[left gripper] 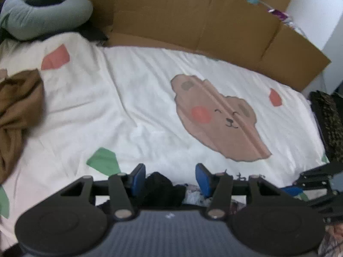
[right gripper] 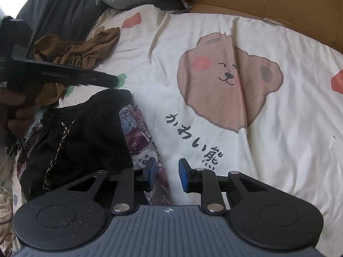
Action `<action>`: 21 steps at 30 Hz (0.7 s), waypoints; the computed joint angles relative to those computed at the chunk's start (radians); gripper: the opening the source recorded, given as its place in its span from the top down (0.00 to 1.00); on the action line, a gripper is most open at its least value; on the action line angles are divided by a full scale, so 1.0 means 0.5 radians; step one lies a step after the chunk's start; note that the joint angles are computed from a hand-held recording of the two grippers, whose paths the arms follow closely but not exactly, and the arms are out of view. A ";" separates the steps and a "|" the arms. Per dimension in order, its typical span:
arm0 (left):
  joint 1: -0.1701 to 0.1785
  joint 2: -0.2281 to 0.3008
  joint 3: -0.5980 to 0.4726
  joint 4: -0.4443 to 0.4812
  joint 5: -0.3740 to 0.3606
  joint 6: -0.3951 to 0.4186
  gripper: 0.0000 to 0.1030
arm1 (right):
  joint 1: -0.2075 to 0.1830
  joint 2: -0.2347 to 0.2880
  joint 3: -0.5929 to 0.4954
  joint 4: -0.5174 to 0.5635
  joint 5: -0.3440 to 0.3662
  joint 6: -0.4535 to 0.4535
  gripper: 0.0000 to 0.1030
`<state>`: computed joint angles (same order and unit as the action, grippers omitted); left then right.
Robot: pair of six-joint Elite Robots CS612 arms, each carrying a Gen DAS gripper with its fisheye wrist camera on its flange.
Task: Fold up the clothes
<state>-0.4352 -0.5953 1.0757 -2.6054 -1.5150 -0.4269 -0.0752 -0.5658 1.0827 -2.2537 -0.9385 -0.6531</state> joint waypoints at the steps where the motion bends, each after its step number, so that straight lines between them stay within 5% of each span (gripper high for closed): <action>1: -0.002 0.010 -0.019 0.039 0.017 -0.021 0.47 | 0.001 0.001 0.000 -0.008 0.001 0.006 0.71; 13: 0.009 0.058 -0.113 0.311 -0.051 -0.206 0.57 | 0.020 0.015 -0.023 -0.009 0.002 0.009 0.71; 18: 0.019 0.035 -0.071 0.393 -0.238 -0.074 0.91 | 0.026 0.024 -0.037 -0.022 0.014 0.031 0.71; 21: 0.013 -0.015 0.034 0.319 -0.237 -0.048 0.92 | 0.032 0.031 -0.052 -0.023 0.024 0.028 0.71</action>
<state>-0.4286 -0.6028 1.0927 -2.4457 -1.6336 -0.4508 -0.0593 -0.5503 1.0567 -2.2654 -0.9264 -0.6389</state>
